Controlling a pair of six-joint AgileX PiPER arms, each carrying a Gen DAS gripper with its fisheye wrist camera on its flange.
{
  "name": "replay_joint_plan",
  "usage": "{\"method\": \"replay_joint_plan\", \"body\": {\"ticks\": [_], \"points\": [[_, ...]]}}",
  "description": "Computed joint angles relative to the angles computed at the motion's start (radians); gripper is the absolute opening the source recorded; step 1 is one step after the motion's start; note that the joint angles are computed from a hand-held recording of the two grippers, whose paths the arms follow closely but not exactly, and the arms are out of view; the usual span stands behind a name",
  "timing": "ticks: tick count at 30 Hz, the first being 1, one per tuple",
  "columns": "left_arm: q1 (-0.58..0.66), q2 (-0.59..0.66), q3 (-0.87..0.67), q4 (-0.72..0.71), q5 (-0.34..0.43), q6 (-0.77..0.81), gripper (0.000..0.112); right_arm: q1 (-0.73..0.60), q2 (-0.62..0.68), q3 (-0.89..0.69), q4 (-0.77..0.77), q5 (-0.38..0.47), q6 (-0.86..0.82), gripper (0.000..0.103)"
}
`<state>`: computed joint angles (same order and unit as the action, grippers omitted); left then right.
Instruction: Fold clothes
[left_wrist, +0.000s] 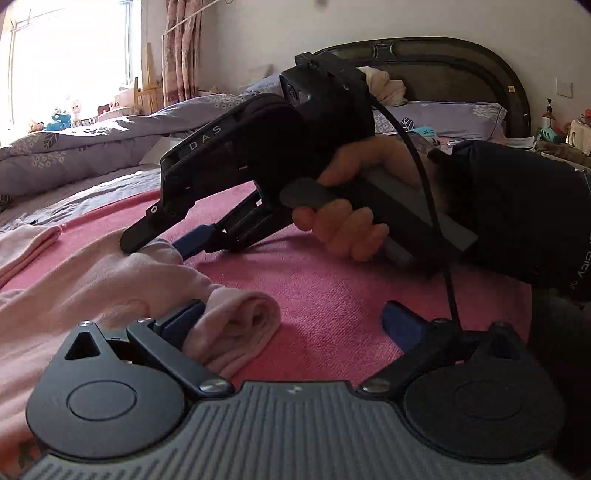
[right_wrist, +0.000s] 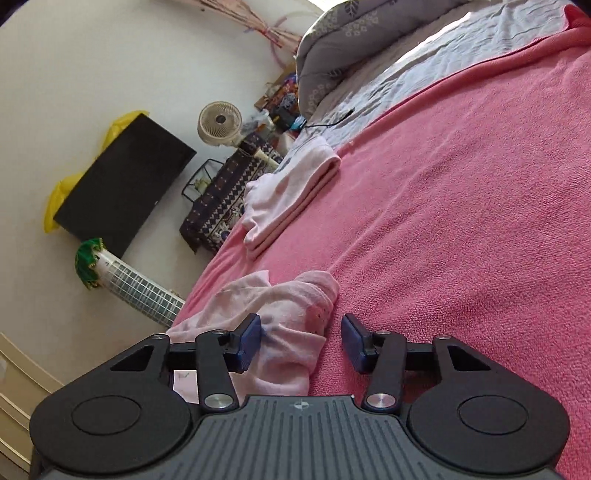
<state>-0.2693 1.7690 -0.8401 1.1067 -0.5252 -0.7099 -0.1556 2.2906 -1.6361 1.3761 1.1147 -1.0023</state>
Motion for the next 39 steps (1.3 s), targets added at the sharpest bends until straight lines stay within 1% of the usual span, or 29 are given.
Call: {"method": "replay_joint_plan", "body": {"ticks": [1,2,7,14,16,17,19,20,21,23,24,25,26,27,28,29,30,31,32,33,34,35,36,37,38,39], "points": [[0.001,-0.004,-0.011,0.041,0.011,-0.051,0.101,0.006,0.018,-0.030,-0.017,-0.005,0.038,0.020],[0.009,0.004,-0.028,0.082,0.015,-0.084,0.101,0.009,0.039,-0.057,-0.026,-0.014,0.069,0.013],[0.031,0.009,-0.020,0.070,-0.009,-0.040,0.101,0.033,0.089,-0.114,0.015,-0.045,0.074,0.010],[0.026,-0.007,0.023,-0.001,-0.017,0.030,0.102,0.062,0.179,-0.294,-0.049,-0.035,0.217,0.007],[0.026,-0.004,0.025,-0.014,-0.023,0.044,0.102,0.058,0.197,-0.315,-0.042,-0.020,0.230,0.007],[0.025,-0.004,0.030,-0.032,-0.027,0.062,0.102,0.054,0.201,-0.313,-0.031,-0.013,0.222,0.007],[0.013,-0.010,0.056,-0.116,-0.036,0.144,0.102,0.044,0.212,-0.312,0.000,0.013,0.190,0.008],[0.011,-0.021,0.083,-0.177,-0.054,0.204,0.102,0.037,0.222,-0.316,0.017,0.035,0.180,0.009],[0.020,-0.039,0.114,-0.203,-0.081,0.224,0.101,0.029,0.231,-0.318,0.037,0.059,0.173,0.010],[0.041,-0.080,0.169,-0.226,-0.128,0.231,0.101,0.012,0.211,-0.265,0.072,0.075,0.151,0.015],[0.076,-0.115,0.201,-0.185,-0.168,0.185,0.102,0.003,0.197,-0.234,0.088,0.080,0.140,0.016],[0.120,-0.152,0.230,-0.136,-0.215,0.135,0.102,-0.007,0.168,-0.178,0.104,0.074,0.111,0.019],[0.177,-0.199,0.274,-0.109,-0.281,0.113,0.103,-0.021,0.125,-0.095,0.129,0.062,0.057,0.025],[0.226,-0.244,0.313,-0.111,-0.331,0.124,0.103,-0.038,0.081,-0.005,0.165,0.054,-0.009,0.028],[0.260,-0.290,0.350,-0.152,-0.356,0.169,0.103,-0.058,0.043,0.077,0.204,0.055,-0.067,0.037],[0.266,-0.327,0.375,-0.234,-0.341,0.246,0.103,-0.079,0.009,0.154,0.244,0.063,-0.119,0.047],[0.253,-0.346,0.381,-0.334,-0.286,0.346,0.103,-0.100,-0.023,0.229,0.281,0.078,-0.169,0.051],[0.234,-0.378,0.381,-0.434,-0.206,0.446,0.103,-0.114,-0.058,0.295,0.300,0.077,-0.211,0.054],[0.224,-0.391,0.376,-0.534,-0.156,0.546,0.103,-0.125,-0.094,0.357,0.312,0.067,-0.249,0.054],[0.209,-0.370,0.360,-0.634,-0.116,0.646,0.103,-0.127,-0.142,0.424,0.319,0.039,-0.297,0.054],[0.197,-0.339,0.332,-0.712,-0.061,0.707,0.103,-0.123,-0.195,0.494,0.326,0.002,-0.348,0.054],[0.197,-0.291,0.297,-0.752,-0.006,0.728,0.103,-0.109,-0.251,0.555,0.328,-0.047,-0.397,0.055],[0.207,-0.213,0.268,-0.768,0.008,0.709,0.103,-0.088,-0.307,0.610,0.329,-0.104,-0.441,0.057],[0.225,-0.165,0.263,-0.763,-0.017,0.650,0.103,-0.066,-0.353,0.650,0.331,-0.153,-0.477,0.060],[0.260,-0.119,0.272,-0.719,-0.080,0.551,0.103,-0.032,-0.399,0.690,0.340,-0.210,-0.513,0.064],[0.301,-0.113,0.276,-0.634,-0.110,0.461,0.103,0.006,-0.435,0.720,0.360,-0.267,-0.543,0.066]]}}
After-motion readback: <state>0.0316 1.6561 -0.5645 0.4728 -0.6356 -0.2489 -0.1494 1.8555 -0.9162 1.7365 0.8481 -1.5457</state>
